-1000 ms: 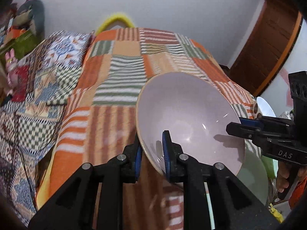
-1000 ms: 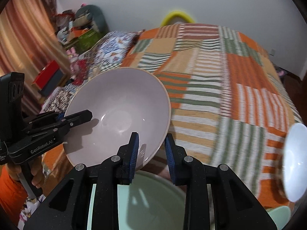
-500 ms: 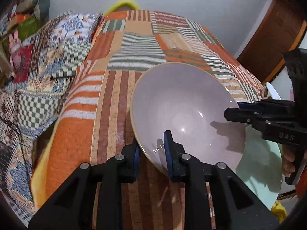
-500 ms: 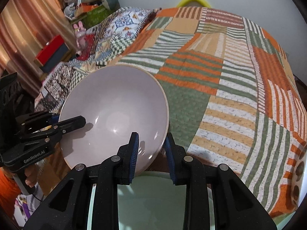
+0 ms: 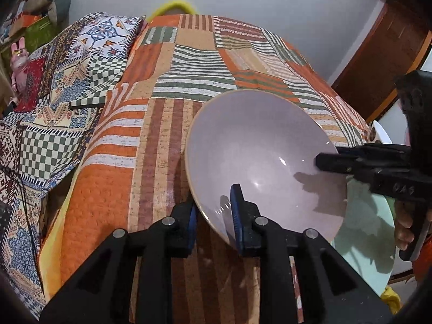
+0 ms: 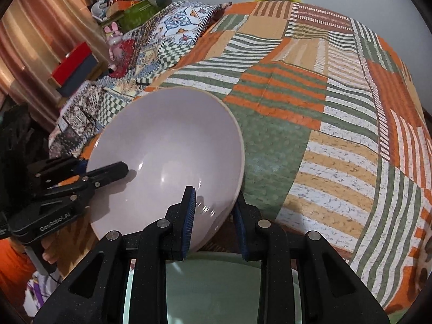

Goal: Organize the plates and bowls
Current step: 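Lower the pink bowl onto the bed and open both grippers, then move both grippers to the mint green bowl rim and close them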

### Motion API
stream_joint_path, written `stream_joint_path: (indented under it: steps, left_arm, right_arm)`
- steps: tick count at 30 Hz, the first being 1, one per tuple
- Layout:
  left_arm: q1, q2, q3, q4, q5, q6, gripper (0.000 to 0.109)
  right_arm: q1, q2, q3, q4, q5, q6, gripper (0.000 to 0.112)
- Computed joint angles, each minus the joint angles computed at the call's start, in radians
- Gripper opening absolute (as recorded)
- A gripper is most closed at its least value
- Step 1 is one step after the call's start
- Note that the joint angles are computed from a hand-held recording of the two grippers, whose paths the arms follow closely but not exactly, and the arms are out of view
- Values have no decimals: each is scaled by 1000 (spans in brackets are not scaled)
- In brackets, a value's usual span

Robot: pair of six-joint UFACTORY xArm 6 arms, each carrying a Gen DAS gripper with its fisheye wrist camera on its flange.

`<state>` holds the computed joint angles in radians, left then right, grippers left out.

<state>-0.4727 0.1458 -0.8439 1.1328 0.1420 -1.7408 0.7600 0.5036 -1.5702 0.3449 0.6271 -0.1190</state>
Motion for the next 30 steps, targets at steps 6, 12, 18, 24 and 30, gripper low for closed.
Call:
stream_joint_path:
  steps: [6,12,18,24,30]
  left_arm:
    - [-60,-94,16,-37,148,46,22]
    - [-140,-177,-22,-49,255,111,29]
    - [-233,-122,-165,-64,303,161,40]
    - [-315,2,-353,-84,317,220,48]
    - [-361,150,-541,-180,299,314,55]
  right_arm:
    - [-9,-96,91,-14,-90,36,25]
    - [-16,-246,252,-29,-197,32,26]
    - [-56,-425,434,-40,-280,39,26]
    - [-131,-613,616,-74,-333,76,26]
    - [-227,-781,775,-187,-334,151,26]
